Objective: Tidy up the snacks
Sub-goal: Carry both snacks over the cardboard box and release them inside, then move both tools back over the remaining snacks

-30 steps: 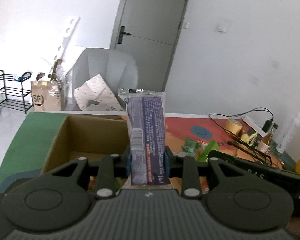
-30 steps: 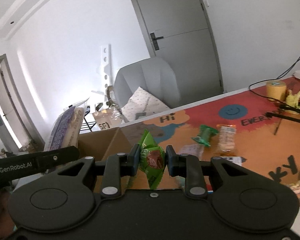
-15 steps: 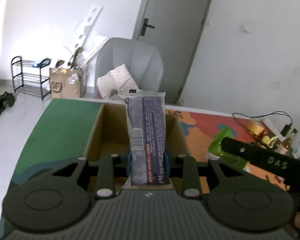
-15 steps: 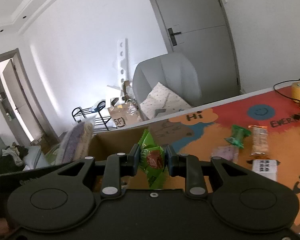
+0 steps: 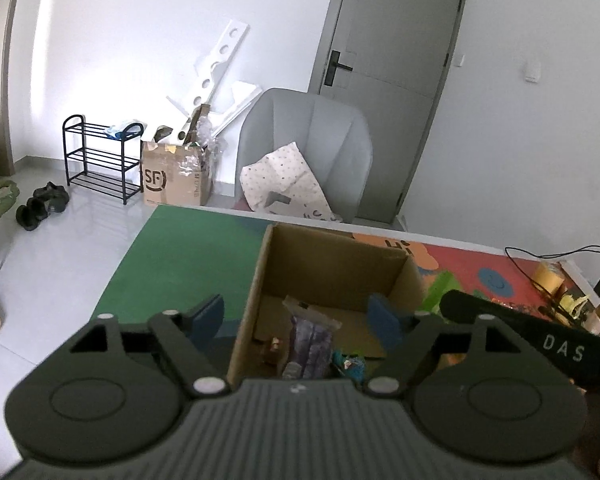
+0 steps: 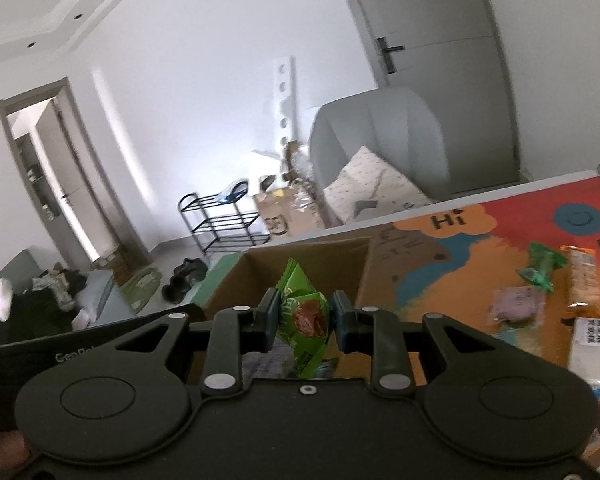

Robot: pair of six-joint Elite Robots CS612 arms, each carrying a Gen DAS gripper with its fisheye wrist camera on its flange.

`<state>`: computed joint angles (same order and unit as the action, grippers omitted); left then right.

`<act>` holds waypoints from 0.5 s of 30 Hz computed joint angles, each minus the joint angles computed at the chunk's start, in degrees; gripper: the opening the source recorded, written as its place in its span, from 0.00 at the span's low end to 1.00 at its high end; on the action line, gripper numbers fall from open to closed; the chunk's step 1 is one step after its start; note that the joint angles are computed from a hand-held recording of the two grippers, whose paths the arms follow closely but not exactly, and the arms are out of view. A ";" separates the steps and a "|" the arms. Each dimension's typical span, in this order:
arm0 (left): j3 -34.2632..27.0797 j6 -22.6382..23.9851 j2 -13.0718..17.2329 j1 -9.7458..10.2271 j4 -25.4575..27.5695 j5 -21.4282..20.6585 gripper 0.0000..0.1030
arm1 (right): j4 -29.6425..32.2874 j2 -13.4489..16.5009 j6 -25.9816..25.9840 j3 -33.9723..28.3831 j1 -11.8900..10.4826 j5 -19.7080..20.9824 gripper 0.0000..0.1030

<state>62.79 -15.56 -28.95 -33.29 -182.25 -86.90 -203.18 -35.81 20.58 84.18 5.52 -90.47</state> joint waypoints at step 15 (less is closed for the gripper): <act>-0.19 1.44 0.50 -1.00 -2.16 -3.00 0.96 | -2.00 -2.75 2.92 6.34 -0.36 -8.56 0.72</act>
